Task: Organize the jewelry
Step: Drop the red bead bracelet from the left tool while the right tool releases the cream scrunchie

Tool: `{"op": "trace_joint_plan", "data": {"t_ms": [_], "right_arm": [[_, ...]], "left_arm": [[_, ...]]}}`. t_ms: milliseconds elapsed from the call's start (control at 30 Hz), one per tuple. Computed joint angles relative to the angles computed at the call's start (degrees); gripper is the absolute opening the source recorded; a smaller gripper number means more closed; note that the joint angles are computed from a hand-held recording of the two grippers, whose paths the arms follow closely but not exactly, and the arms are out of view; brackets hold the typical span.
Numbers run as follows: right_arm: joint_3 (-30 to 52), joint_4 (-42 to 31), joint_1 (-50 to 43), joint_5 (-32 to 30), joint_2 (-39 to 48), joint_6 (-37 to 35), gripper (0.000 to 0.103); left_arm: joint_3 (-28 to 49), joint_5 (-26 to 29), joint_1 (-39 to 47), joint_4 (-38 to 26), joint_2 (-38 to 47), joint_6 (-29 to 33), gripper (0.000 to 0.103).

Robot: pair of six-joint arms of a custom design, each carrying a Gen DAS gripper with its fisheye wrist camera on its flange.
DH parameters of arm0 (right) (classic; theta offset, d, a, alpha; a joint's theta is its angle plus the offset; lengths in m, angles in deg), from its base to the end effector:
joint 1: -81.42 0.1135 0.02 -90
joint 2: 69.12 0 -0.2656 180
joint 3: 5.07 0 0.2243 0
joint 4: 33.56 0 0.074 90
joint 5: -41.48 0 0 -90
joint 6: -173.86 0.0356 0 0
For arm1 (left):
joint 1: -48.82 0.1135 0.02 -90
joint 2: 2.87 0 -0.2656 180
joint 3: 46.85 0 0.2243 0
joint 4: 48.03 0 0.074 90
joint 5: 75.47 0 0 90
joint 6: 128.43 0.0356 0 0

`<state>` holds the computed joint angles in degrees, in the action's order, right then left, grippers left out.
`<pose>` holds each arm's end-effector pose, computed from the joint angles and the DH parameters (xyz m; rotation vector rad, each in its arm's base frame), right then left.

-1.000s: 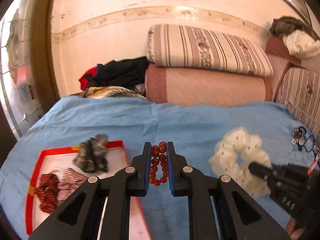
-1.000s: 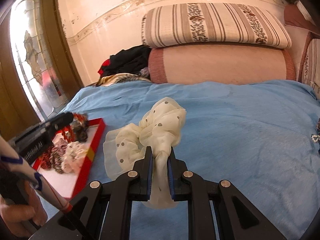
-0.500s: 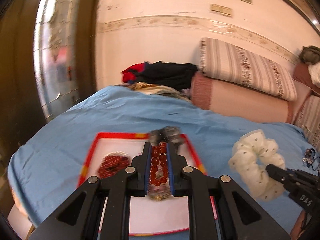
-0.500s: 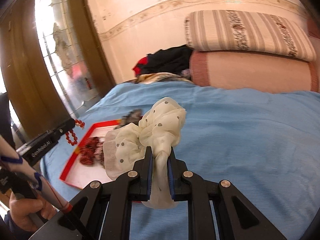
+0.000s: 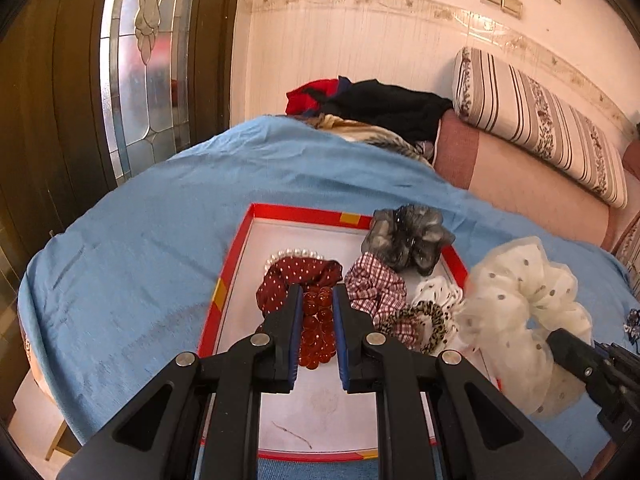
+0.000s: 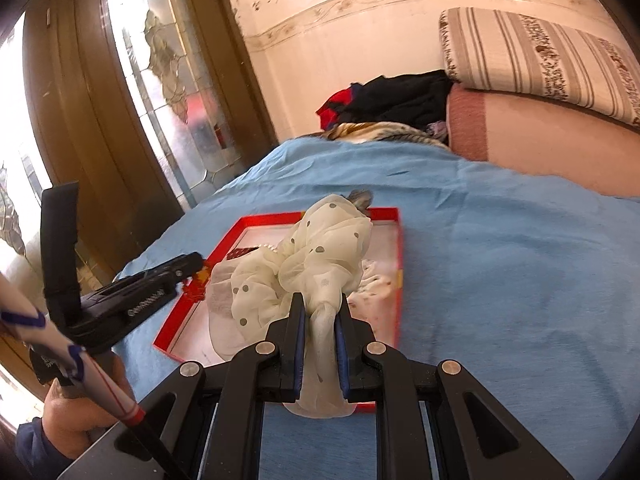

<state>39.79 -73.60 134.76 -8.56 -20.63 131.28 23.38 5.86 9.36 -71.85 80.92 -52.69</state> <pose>0.1026 0.0995 0.2283 0.2189 2.1243 0.2062 0.2320 -0.1840 0.2587 0.4059 2.1998 -0.3482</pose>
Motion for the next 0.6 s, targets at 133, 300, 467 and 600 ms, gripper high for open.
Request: {"op": "trace_joint_plan", "data": {"t_ms": [133, 300, 467, 600], "right_arm": [[-0.70, 3.18, -0.87, -1.29, 2.85, -0.89, 0.014], [-1.99, 6.18, -3.27, -3.22, 5.64, -1.78, 0.014], [-3.24, 8.82, -5.87, -5.28, 8.08, -2.54, 0.014], [-3.91, 10.75, -7.51, -6.83, 10.19, -3.00, 0.014]], "left_arm": [[0.37, -1.00, -0.86, -0.63, 1.74, -0.31, 0.014], [1.44, -2.35, -2.09, -1.43, 4.08, -0.24, 0.014], [2.26, -2.50, -1.74, -2.35, 5.55, -0.33, 0.014], [3.14, -2.33, -1.29, -3.33, 6.90, -0.36, 0.014]]}}
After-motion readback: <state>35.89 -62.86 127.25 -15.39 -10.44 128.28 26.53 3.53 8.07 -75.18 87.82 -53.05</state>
